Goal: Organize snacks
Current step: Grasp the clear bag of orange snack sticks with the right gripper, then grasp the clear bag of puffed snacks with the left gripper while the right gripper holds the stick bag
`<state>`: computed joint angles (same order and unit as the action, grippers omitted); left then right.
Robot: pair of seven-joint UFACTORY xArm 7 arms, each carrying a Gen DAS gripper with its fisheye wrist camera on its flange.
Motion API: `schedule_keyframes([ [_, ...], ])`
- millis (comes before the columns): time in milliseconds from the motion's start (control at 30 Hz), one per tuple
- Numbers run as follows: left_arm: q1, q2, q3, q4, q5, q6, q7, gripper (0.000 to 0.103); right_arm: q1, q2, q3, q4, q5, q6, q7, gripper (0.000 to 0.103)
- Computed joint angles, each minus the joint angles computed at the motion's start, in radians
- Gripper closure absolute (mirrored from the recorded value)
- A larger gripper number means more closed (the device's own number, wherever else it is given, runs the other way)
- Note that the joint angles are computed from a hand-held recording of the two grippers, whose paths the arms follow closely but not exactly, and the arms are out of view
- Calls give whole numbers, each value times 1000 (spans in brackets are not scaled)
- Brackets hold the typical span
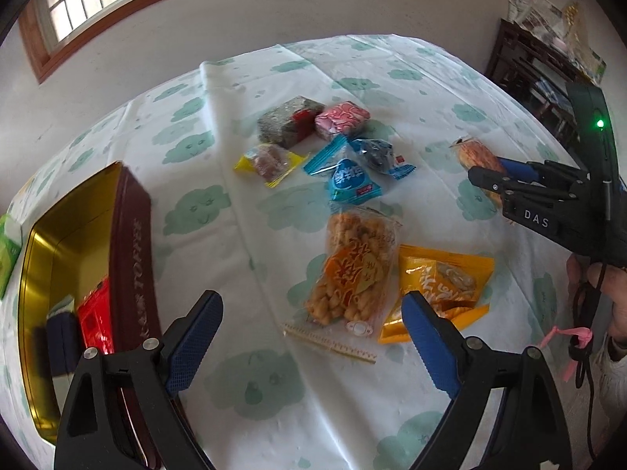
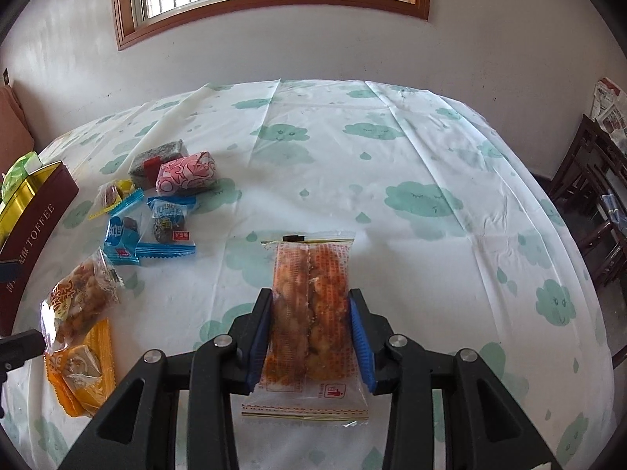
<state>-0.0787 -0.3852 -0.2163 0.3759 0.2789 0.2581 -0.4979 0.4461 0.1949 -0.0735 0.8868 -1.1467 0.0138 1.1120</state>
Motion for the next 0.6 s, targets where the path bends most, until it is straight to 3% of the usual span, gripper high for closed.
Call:
schedule_keyframes([
  [133,-13,63,17,46,5,-6,48,21,-1,1,-2,1,-20,-1,15,64],
  [200,-32,95,40,65,-17,-14,79,30,-3,3,-1,1,-18,-5,15,64],
  [367,-106,172,114,104,-162,-18,191,36,1,4,-7,1,-19,-9,17,63],
  [467,-92,185,99,106,-162,-15,183,37,3,3,-7,1,-16,-8,15,63],
  [600,-62,165,78,82,-111,-36,145,52,4,2,-7,1,-15,-6,14,63],
])
